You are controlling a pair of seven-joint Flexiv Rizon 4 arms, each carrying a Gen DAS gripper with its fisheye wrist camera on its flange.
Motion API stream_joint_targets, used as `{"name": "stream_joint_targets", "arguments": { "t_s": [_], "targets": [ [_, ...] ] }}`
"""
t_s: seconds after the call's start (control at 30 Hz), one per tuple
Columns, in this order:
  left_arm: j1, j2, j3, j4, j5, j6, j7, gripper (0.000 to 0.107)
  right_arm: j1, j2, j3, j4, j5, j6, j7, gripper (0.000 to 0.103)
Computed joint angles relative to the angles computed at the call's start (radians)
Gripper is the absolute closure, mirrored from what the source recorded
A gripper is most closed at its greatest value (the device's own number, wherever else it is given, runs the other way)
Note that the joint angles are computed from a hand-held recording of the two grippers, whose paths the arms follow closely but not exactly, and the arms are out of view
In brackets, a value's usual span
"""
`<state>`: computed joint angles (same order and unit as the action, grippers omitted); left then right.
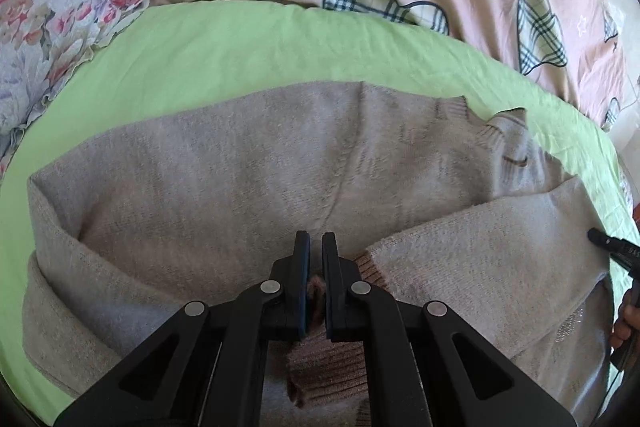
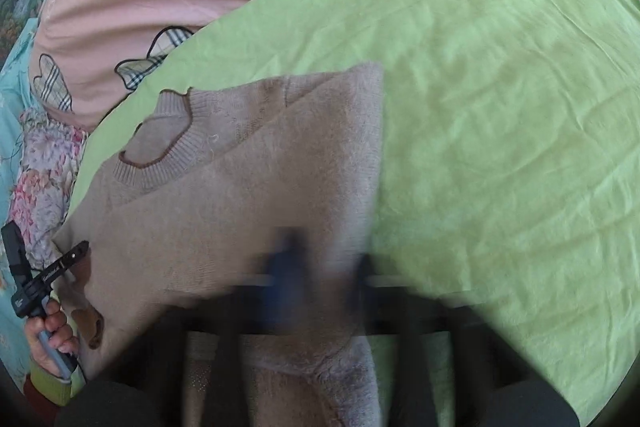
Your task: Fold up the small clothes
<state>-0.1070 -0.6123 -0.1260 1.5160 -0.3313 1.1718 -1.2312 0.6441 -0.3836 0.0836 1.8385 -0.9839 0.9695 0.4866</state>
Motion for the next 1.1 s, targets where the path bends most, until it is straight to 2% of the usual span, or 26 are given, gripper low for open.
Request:
{"name": "stream_joint_targets", "arguments": {
  "t_s": [0.07,0.17,0.27,0.3,0.37,0.4,0.43,0.53,0.63,0.7,0.73,0.77,0.87,0.93,0.97,1.0,1.03,1.07,1.1],
  "targets": [
    [-0.017,-0.008,0.010,-0.014,0.020,0.005,-0.001,0.103,0.022,0.038,0.007,0.002,0.004,-0.116,-0.018,0.094],
    [-0.056,-0.036,0.062,-0.057,0.076,-0.039,-0.050,0.103,0.003,0.038,0.030,0.007,0.033,-0.128,-0.042,0.095],
    [-0.016,-0.020,0.013,-0.028,0.046,-0.033,-0.021,0.102,-0.003,0.016,0.044,-0.013,0.090,-0.131,-0.078,0.092],
    [0.014,0.000,-0.025,0.002,0.008,-0.029,0.009,0.101,0.004,0.023,0.037,-0.003,0.076,-0.119,-0.044,0.088],
    [0.061,0.045,-0.080,0.066,-0.062,-0.009,0.075,0.100,0.018,0.045,0.024,0.017,0.018,-0.103,0.030,0.066],
    [0.079,0.075,-0.099,0.105,-0.094,0.001,0.111,0.099,0.028,0.057,0.018,0.025,-0.032,-0.095,0.072,0.050],
    [0.095,0.105,-0.116,0.146,-0.128,0.016,0.147,0.100,0.032,0.059,0.019,0.021,-0.064,-0.092,0.095,0.042],
    [0.141,0.216,-0.175,0.299,-0.267,0.043,0.293,0.093,0.047,0.063,0.033,0.013,-0.149,-0.071,0.156,0.042],
    [0.128,0.289,-0.174,0.398,-0.334,0.049,0.398,0.070,0.059,0.042,0.043,-0.003,-0.196,-0.022,0.216,0.042],
    [0.087,0.325,-0.149,0.456,-0.321,0.094,0.439,0.037,0.074,0.017,0.051,-0.024,-0.191,-0.001,0.227,0.042],
    [0.064,0.333,-0.136,0.477,-0.312,0.129,0.458,0.031,0.080,0.008,0.051,-0.029,-0.189,0.015,0.232,0.042],
    [0.023,0.333,-0.098,0.486,-0.254,0.165,0.440,0.026,0.088,-0.003,0.050,-0.036,-0.190,0.036,0.241,0.042],
    [-0.030,0.315,-0.042,0.464,-0.149,0.154,0.415,0.025,0.116,-0.036,0.043,-0.059,-0.171,0.061,0.252,0.041],
    [-0.074,0.284,0.019,0.426,-0.042,0.146,0.335,0.025,0.128,-0.051,0.032,-0.066,-0.164,0.084,0.259,0.041],
    [-0.082,0.272,0.035,0.411,-0.006,0.134,0.308,0.029,0.135,-0.056,0.029,-0.069,-0.158,0.090,0.264,0.041],
    [-0.089,0.261,0.052,0.397,0.028,0.112,0.283,0.044,0.141,-0.060,0.025,-0.071,-0.152,0.097,0.268,0.041],
    [-0.090,0.250,0.066,0.378,0.057,0.081,0.259,0.055,0.146,-0.063,0.020,-0.073,-0.147,0.102,0.270,0.041],
    [-0.078,0.245,0.060,0.371,0.060,0.052,0.255,0.061,0.153,-0.065,0.018,-0.076,-0.140,0.099,0.268,0.041],
    [-0.042,0.252,0.023,0.389,0.015,0.056,0.286,0.076,0.160,-0.064,0.017,-0.079,-0.132,0.090,0.262,0.041]
  ]
}}
